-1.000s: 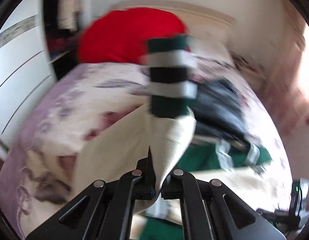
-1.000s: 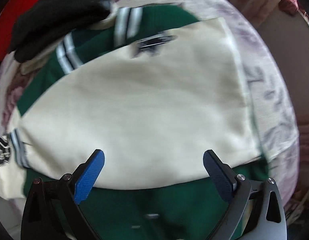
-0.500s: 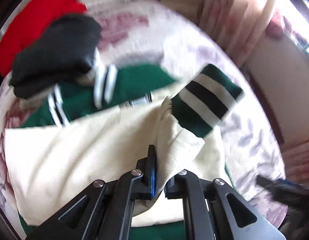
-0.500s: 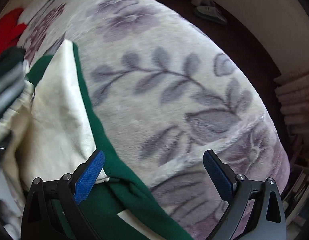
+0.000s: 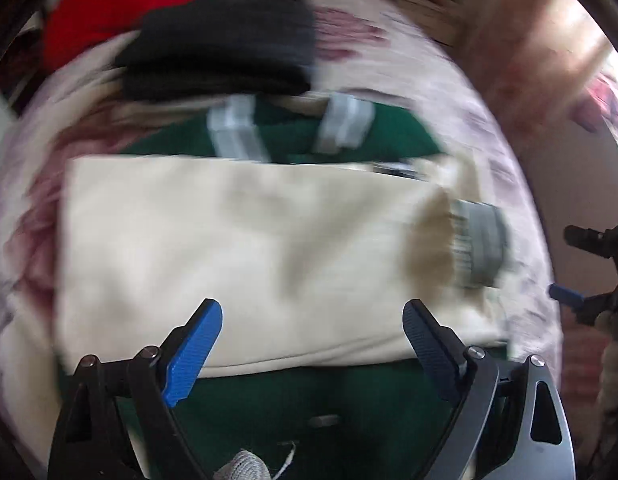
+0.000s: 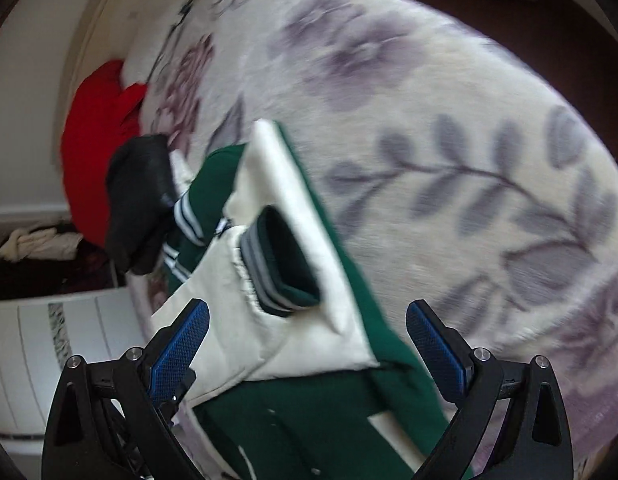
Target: Fold large clothes
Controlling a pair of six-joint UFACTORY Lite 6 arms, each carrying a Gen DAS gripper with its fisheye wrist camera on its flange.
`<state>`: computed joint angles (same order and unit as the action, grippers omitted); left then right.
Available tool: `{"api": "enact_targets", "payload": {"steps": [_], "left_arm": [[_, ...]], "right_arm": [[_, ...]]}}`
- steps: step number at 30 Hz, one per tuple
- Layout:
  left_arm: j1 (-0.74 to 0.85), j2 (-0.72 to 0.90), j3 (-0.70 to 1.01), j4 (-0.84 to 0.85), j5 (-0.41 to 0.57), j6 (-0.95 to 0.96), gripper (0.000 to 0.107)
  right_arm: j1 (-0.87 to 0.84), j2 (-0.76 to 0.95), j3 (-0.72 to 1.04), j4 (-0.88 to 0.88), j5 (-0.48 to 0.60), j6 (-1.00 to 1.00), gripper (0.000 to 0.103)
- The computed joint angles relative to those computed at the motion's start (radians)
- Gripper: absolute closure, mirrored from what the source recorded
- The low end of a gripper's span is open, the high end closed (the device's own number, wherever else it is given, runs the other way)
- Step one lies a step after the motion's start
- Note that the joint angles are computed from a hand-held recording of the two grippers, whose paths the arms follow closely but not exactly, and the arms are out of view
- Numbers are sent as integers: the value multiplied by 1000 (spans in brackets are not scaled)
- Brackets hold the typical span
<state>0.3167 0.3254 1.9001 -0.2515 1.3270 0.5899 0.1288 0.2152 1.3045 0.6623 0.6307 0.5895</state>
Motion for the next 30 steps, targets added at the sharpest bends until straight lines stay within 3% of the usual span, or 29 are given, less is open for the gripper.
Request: {"api": "enact_targets", "payload": {"steps": [4, 6, 7, 8, 10, 13, 15, 16, 17, 20, 22, 24, 27, 29, 30], "left_arm": [[101, 98, 82, 111, -88, -12, 15], [137, 161, 129, 153, -111, -33, 15], [156, 182, 145, 168, -124, -43, 15], [171, 193, 145, 183, -145, -56, 15], [211, 199, 135, 193, -165, -61, 15], [282, 175, 109, 164, -119, -33, 15], [347, 108, 10, 150, -100, 37, 15], [372, 68, -54, 159, -97, 74, 15], [410, 15, -135, 174, -95, 125, 15], [522, -105, -322, 210, -75, 271, 15], [590, -189, -453, 233, -100, 383, 15], [647, -278, -609, 261, -171, 489, 15], [701, -372, -822, 306, -291, 583, 15], [702, -396, -840, 324, -283, 592, 15], [711, -387, -786, 280, -224, 616, 15]], "right_arm": [[35, 332, 368, -24, 97, -69, 4], [60, 494, 577, -47, 151, -96, 36], [72, 562, 682, -101, 204, -66, 92], [92, 624, 787, -197, 257, 0, 100], [107, 709, 944, -364, 353, 153, 100], [91, 661, 867, -346, 370, 191, 97], [104, 549, 693, -238, 312, 127, 83], [131, 507, 640, -218, 324, 125, 61], [164, 458, 581, -200, 330, 134, 47], [321, 331, 388, -68, 295, 170, 47], [478, 334, 355, 11, 272, 232, 47], [599, 425, 446, 22, 270, 304, 47], [732, 692, 760, -22, 310, 450, 47], [784, 873, 969, 10, 324, 517, 46], [791, 939, 1074, 11, 361, 557, 46]]}}
